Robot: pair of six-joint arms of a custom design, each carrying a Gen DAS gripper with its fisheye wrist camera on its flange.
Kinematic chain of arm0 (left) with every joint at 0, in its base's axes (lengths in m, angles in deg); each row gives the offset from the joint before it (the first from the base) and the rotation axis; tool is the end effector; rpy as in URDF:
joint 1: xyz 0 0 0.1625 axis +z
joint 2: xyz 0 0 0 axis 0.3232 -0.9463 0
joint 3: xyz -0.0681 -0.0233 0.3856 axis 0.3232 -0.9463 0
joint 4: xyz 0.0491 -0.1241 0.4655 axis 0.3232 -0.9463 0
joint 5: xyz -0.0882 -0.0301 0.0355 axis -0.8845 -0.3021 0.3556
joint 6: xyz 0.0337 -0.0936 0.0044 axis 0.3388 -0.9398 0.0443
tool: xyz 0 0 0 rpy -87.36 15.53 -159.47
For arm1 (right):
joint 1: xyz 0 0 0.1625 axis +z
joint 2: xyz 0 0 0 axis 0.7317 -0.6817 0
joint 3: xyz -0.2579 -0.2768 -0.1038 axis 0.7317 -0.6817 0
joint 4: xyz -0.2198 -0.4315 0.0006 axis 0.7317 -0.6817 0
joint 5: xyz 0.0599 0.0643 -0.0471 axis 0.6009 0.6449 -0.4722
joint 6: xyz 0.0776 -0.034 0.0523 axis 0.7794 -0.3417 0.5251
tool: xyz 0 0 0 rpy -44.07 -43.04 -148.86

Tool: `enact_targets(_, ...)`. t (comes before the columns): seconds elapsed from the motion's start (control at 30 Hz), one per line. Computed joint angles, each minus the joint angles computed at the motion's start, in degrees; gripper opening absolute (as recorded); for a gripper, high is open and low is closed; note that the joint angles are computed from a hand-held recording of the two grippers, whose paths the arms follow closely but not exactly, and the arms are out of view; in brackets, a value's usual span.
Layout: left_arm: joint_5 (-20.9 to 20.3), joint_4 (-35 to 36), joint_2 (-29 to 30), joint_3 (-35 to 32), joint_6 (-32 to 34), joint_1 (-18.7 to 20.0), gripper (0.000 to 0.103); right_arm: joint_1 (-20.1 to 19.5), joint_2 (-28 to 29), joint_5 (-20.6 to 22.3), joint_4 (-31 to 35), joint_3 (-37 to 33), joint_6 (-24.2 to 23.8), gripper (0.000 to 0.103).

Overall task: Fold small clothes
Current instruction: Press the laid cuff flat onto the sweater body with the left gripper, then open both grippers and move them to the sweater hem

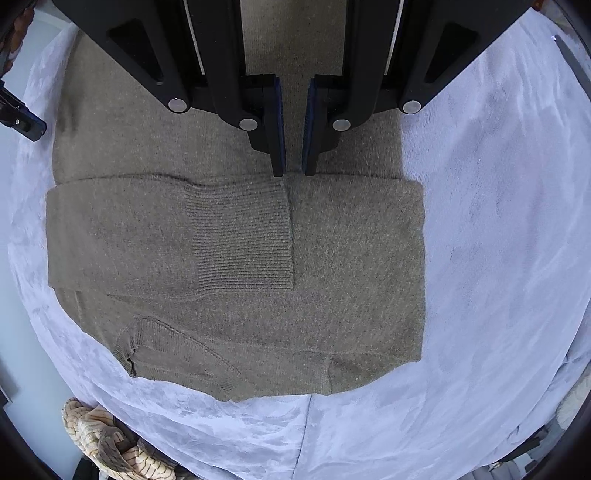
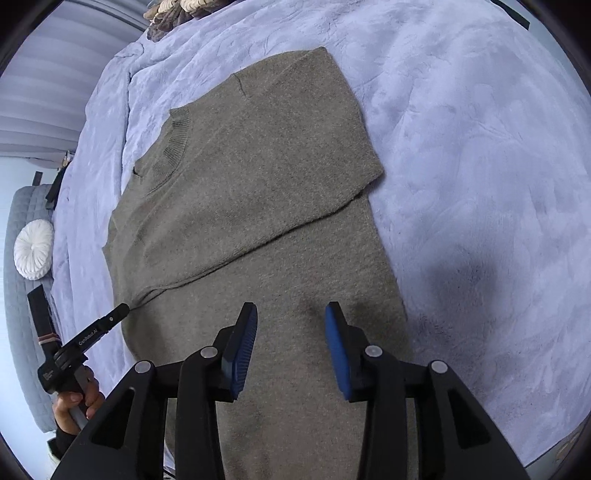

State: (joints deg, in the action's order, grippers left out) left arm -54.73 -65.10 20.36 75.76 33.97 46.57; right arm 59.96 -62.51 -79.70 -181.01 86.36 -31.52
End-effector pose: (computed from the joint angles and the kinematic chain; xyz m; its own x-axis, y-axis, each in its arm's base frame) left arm -0.1347 -0.7625 0.3608 -0.7700 0.1012 -0.6300 0.1599 0.9864 -0.0370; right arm 0.3191 -0.7394 0.1829 -0.8597 0.4241 0.2847 0.3191 0.8812 -0.3489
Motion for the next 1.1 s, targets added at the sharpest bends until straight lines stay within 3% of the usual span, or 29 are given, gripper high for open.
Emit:
enact_targets(0.27, -0.7, 3.4, -3.3, 2.5, 0.7, -1.5, 0.01, 1.8, 1.2, -1.0, 1.1, -2.3, -0.6, 0.05)
enact_targets(0.33, -1.0, 4.1, -3.6, 2.6, 0.5, -1.9, 0.01, 2.4, 2.0, -1.6, 2.3, -3.5, -1.4, 0.06)
enact_targets(0.63, -1.7, 6.2, -5.6, 4.1, -0.2, -3.0, 0.01, 3.7, 3.5, -0.5, 4.7, -5.4, -3.4, 0.073)
enact_targets(0.67, -1.7, 6.2, -6.4, 4.9, -0.5, -3.0, 0.02, 3.7, 3.3, -0.1, 4.5, -5.0, -3.2, 0.074)
enact_targets(0.7, -1.8, 6.3, -6.9, 5.4, -0.8, -3.0, 0.072, 3.8, 3.0, 0.2, 4.4, -4.5, -2.9, 0.075)
enact_targets(0.73, -1.1, 6.5, -7.2, 5.7, -1.7, -3.1, 0.1, 3.8, 2.6, 0.4, 4.3, -3.9, -2.7, 0.075)
enact_targets(0.8, 1.0, 4.2, -9.2, 8.3, -1.6, -3.5, 0.102, 3.8, 1.8, 0.7, 4.0, -2.6, -2.0, 0.076)
enact_targets(1.1, -0.5, 9.0, -15.1, 12.7, -5.4, -1.3, 0.102, 2.7, -5.4, 3.9, 3.2, 7.7, -0.3, 0.08)
